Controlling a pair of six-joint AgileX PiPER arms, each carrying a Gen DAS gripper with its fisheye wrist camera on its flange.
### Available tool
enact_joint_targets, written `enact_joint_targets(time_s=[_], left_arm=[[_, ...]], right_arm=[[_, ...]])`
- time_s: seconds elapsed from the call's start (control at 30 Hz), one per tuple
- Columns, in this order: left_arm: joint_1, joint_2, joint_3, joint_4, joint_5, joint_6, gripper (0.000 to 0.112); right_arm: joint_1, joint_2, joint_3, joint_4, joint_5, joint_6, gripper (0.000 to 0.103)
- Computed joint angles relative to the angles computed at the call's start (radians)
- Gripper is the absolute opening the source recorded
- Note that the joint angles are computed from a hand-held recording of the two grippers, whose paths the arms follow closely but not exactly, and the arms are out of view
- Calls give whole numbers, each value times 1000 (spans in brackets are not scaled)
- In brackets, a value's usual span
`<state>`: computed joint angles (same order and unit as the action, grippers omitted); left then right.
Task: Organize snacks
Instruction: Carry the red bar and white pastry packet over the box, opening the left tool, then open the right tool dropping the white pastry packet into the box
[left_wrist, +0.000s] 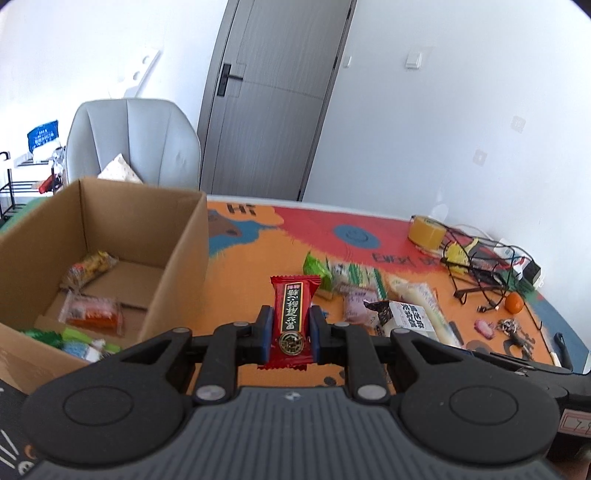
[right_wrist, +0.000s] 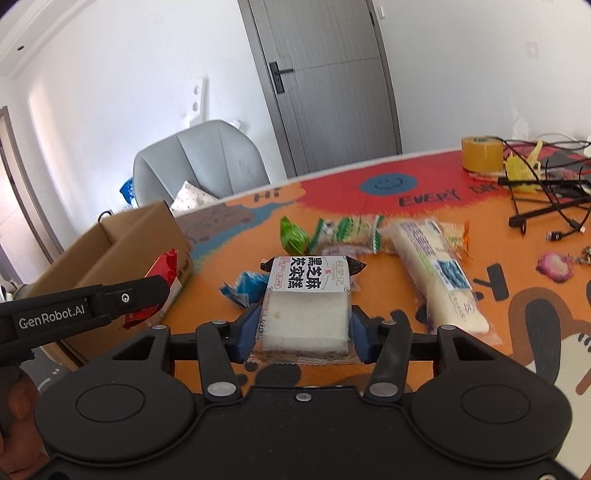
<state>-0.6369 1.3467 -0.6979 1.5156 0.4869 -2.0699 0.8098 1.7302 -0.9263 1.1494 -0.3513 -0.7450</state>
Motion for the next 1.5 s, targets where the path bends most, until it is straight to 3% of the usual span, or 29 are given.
enact_joint_targets(time_s=[0.33, 0.6, 0.8, 1.2, 1.27, 1.33, 1.5], left_arm=[[-9, -107, 5, -21, 56, 67, 19], [56, -198, 31, -31, 48, 101, 19], [172, -239, 52, -38, -23, 128, 19], [480, -271, 90, -43, -241, 169, 19], [534, -267, 90, -100, -292, 234, 19], [591, -260, 86, -250, -350, 397, 20], [669, -269, 94, -501, -368, 634, 35]], right_arm=[[39, -19, -39, -10, -19, -4, 51], [78, 17, -123, 48, -19, -83, 51], [114, 63, -199, 112, -20, -161, 51], [170, 187, -406, 339, -18, -416, 51], [178, 208, -441, 379, -18, -461, 51], [184, 230, -477, 424, -14, -510, 51], [202, 287, -569, 552, -9, -652, 51]])
